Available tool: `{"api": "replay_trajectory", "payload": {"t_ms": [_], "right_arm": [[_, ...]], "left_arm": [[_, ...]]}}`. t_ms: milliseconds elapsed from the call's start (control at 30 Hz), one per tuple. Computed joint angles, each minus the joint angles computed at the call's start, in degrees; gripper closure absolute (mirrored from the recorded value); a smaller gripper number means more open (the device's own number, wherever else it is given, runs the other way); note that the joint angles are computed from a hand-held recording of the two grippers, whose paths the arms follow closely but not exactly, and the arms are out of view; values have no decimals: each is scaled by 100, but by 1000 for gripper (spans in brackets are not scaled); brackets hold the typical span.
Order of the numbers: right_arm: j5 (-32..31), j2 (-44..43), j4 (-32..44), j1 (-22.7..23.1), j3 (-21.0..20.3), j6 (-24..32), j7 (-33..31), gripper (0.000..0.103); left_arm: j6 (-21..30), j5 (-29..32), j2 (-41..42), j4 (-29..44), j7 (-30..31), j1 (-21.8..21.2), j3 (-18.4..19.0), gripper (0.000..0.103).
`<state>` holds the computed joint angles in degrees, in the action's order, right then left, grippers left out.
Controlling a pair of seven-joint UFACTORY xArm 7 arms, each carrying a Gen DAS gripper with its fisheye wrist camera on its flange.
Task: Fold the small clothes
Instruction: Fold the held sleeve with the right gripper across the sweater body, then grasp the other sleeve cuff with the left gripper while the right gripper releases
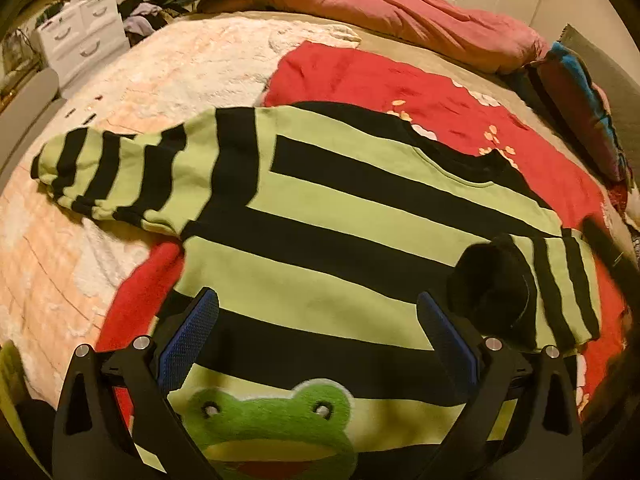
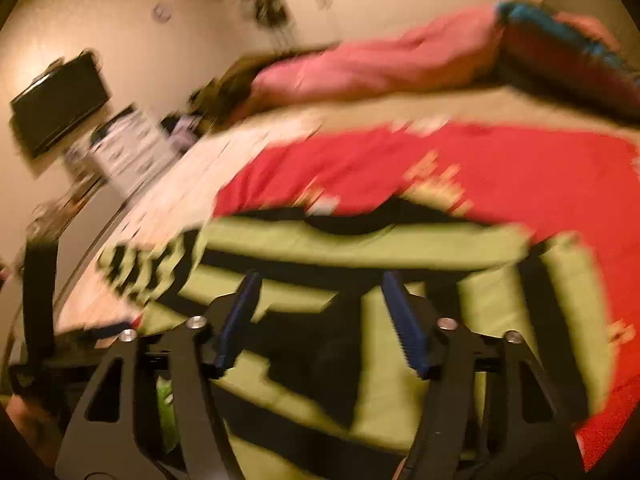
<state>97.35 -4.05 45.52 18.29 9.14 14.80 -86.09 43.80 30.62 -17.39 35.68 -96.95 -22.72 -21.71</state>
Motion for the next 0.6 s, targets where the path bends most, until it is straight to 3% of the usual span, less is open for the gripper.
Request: {"api": "replay_trajectory", "payload": {"t_ms": [100,167,267,433,533,567,600], "right_arm": [[-372,66,129,-136,-78,-673,444,39],[-1231,157,83,-242,-163,-1051,1192,38],[-2286,310,15,-381,-302,-1186,2188,35],[-2445,468,30,-546,-333,-1112,2489,31],[-2483,622,55,-495,-164,-1572,2424,31],[-2607,673,63,-455,-87,-1709,2556,31],[-2697,686,51,-481,-39,-1751,2615,31]], "left_arm": [[-223,76,228,116,-8,-8,-14,4],[-632,54,435,172,0,-27,77,4],[-1296,222,713,267,-117,23,167,4],[-2132,564,1486,711,-332,38,445,4],[-2473,415,1996,962,-227,-104,709,4],[-2516,655,2098,1023,-395,-84,711,4],[-2699,1134,2265,1108,-723,-284,953,5]]}}
